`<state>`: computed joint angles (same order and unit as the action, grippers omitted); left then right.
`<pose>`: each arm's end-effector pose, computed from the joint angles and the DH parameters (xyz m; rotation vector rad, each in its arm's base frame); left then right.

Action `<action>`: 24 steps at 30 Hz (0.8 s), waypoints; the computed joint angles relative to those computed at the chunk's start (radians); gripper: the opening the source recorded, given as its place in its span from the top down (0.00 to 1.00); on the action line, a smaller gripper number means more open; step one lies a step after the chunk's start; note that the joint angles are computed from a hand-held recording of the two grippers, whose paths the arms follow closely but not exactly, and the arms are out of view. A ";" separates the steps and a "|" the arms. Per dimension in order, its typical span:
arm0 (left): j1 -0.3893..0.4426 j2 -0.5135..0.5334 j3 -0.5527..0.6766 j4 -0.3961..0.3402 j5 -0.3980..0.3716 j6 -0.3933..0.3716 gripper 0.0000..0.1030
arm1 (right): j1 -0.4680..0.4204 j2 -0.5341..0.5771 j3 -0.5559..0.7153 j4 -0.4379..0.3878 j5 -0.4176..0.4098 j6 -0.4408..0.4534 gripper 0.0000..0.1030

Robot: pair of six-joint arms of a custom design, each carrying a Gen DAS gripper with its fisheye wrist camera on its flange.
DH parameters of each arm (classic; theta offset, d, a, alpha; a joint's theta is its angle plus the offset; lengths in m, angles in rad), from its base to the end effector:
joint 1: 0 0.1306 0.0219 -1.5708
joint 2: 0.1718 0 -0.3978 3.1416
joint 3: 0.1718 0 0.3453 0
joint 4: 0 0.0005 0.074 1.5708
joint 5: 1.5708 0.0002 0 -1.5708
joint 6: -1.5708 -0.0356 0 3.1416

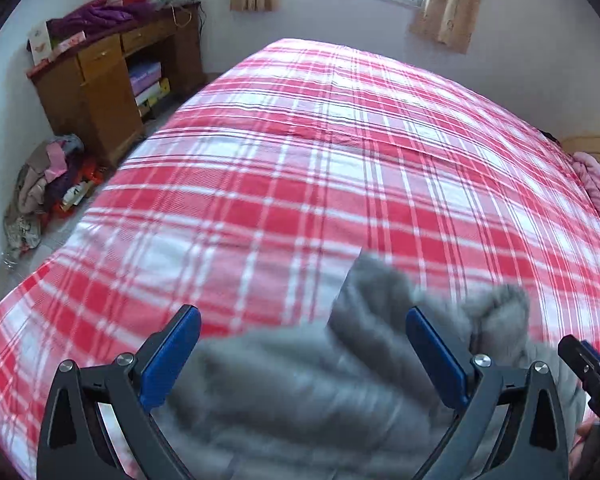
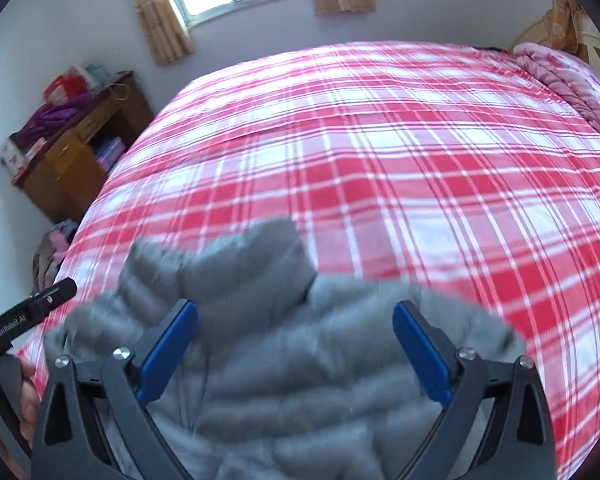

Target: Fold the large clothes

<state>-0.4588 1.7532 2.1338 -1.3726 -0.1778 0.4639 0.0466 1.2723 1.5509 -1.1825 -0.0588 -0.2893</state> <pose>0.4867 -0.2339 0.5406 -0.0740 2.5435 -0.1342 0.3707 0.0189 0.5340 0.2757 2.4698 0.2159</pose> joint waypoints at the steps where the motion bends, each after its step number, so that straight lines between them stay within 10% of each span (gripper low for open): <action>1: 0.001 0.035 0.043 -0.012 0.010 0.002 0.01 | -0.007 0.035 0.032 -0.005 -0.006 -0.007 0.03; 10: 0.001 0.195 0.180 -0.050 0.040 -0.059 0.04 | -0.007 0.244 0.185 -0.052 -0.020 -0.006 0.03; 11: 0.003 0.174 0.136 -0.020 0.064 -0.073 0.14 | -0.004 0.253 0.187 -0.062 -0.016 0.010 0.03; 12: 0.006 0.152 0.097 0.007 0.102 -0.091 0.52 | -0.005 0.259 0.191 -0.073 -0.019 0.028 0.04; 13: 0.011 0.136 0.074 0.006 0.161 -0.117 0.87 | -0.004 0.259 0.184 -0.084 -0.023 0.055 0.08; 15: 0.007 0.074 0.002 0.054 0.169 -0.151 0.91 | -0.013 0.248 0.167 -0.101 -0.049 0.104 0.56; 17: -0.005 -0.019 -0.088 0.129 0.137 -0.204 0.91 | -0.032 0.221 0.147 -0.130 -0.094 0.152 0.77; 24: -0.038 -0.306 -0.385 0.306 0.102 -0.272 0.94 | -0.091 0.032 0.053 -0.113 -0.132 0.277 0.92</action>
<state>-0.4971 1.4470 1.7492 -1.0667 -0.0754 0.1917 -0.0441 1.3045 1.6039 -1.2956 -0.1910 -0.0124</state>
